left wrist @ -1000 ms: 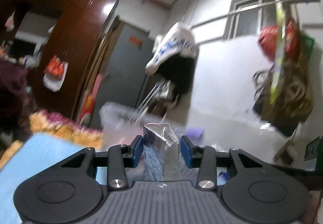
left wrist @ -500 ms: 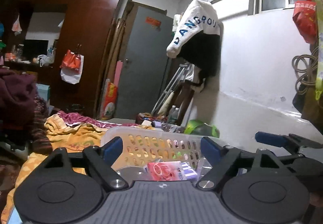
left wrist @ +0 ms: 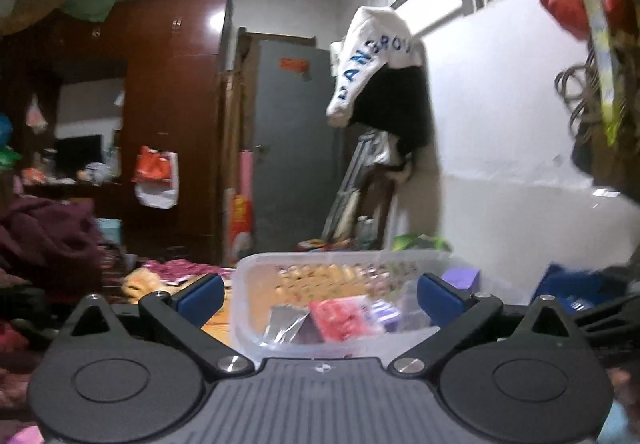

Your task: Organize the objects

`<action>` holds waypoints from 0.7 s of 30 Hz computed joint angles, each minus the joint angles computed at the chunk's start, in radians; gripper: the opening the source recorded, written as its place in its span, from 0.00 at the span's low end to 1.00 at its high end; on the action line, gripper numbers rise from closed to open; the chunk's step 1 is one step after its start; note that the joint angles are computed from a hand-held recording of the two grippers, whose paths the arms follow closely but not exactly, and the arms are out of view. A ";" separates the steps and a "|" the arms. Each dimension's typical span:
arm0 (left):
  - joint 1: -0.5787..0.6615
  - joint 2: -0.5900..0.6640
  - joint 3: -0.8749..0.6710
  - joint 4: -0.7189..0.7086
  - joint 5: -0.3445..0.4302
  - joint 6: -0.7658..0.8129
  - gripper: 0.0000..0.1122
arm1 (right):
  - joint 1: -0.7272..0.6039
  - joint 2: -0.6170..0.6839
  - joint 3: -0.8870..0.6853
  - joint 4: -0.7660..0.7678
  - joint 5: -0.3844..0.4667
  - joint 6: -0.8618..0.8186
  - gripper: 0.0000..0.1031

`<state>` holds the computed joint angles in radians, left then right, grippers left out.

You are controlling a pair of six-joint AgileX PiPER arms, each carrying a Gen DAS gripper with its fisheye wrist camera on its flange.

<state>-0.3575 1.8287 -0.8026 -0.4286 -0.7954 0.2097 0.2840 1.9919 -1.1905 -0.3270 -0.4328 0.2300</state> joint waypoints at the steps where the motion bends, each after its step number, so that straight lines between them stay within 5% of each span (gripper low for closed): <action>1: -0.012 -0.006 0.003 -0.031 0.005 0.030 0.92 | -0.002 -0.002 0.009 0.017 -0.014 -0.019 1.00; 8: -0.073 -0.016 -0.031 -0.210 0.063 0.180 0.92 | -0.028 0.002 0.049 -0.044 -0.093 0.051 1.00; 21: -0.139 0.022 -0.052 -0.336 0.038 0.277 0.92 | -0.045 0.017 0.089 -0.002 -0.150 0.010 1.00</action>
<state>-0.4970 1.8510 -0.8547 -0.7647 -0.7571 0.4868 0.2388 2.0091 -1.1019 -0.3293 -0.5823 0.2396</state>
